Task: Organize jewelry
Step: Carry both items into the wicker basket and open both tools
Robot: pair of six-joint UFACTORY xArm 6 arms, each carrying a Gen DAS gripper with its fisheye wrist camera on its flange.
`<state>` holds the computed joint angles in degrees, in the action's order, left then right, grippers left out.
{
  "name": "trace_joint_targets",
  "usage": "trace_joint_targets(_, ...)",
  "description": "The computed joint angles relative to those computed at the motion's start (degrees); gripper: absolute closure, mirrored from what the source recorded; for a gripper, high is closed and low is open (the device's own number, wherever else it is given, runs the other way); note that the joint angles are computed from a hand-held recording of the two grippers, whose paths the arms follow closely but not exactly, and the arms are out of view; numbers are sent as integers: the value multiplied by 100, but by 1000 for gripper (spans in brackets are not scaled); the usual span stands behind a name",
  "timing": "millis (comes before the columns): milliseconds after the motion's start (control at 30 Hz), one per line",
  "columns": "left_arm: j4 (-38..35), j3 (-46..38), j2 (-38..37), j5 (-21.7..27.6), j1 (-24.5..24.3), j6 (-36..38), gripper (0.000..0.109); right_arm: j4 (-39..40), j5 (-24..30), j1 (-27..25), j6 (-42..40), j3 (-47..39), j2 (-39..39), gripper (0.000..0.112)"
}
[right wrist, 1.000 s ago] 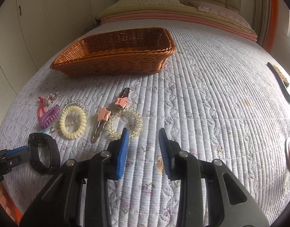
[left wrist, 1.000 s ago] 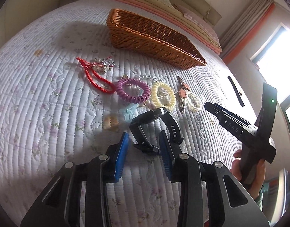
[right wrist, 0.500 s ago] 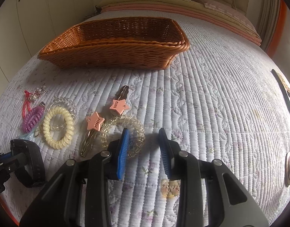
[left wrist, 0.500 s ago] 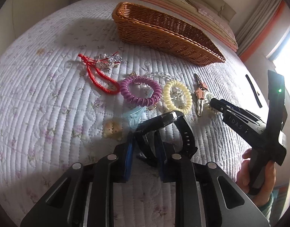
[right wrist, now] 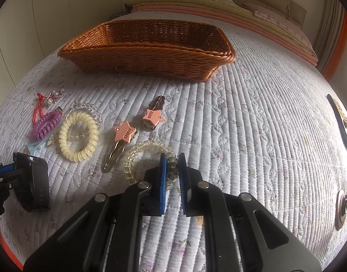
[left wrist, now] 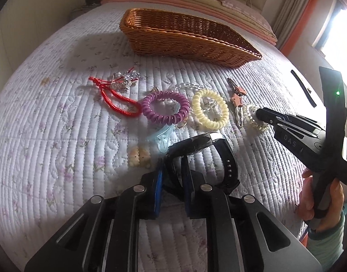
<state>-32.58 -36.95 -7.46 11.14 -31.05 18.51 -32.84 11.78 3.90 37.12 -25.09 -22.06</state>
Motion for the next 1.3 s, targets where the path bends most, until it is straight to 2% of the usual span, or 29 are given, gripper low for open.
trace_joint_targets(100,-816,107,-214,-125,-86,785,97,452,-222,27,-405,201,-301,105)
trace_joint_targets(233,-1256,61,-507,-200,-93,1202,97,343,-282,65,-286,227,-721,105)
trace_joint_targets(300,-1453,-113,-544,-240,-50,1436,97,601,-378,54,-482,121,-769,105)
trace_joint_targets(367,-1305,-378,-460,-284,-12,1382,97,901,-465,17,-711,-120,-636,105)
trace_joint_targets(433,-1096,-857,-157,-359,55,1262,97,874,-503,-64,-659,-588,-282,105)
trace_joint_targets(467,-939,-1152,57,-422,96,1178,97,911,-559,-106,-682,-818,-73,105)
trace_joint_targets(567,-614,-2202,797,-234,249,1007,97,1773,-525,-113,-1347,-1659,711,105)
trace_joint_targets(633,34,-2930,1411,-98,346,444,97,1643,-327,-152,-1249,-2300,1281,105)
trace_joint_targets(800,995,-4875,3050,830,582,-558,97,2205,422,-119,-1651,-3682,2617,105)
trace_joint_targets(900,1548,-5717,3804,1294,636,-1065,97,2665,812,-172,-1980,-4192,3161,105)
trace_joint_targets(933,1674,-5942,3996,1438,646,-1163,97,2585,949,-179,-1908,-4325,3297,105)
trace_joint_targets(1033,1778,-6249,4302,1646,664,-1244,97,2573,1087,-192,-1945,-4458,3501,105)
trace_joint_targets(1200,1631,-6096,4228,1485,654,-924,93,2426,1084,-146,-1816,-4475,3542,104)
trace_joint_targets(1233,1577,-5924,4102,1356,639,-811,90,2648,1037,-146,-1977,-4421,3497,104)
trace_joint_targets(1300,1301,-5614,3849,1173,606,-494,70,2592,945,-163,-1868,-4286,3387,103)
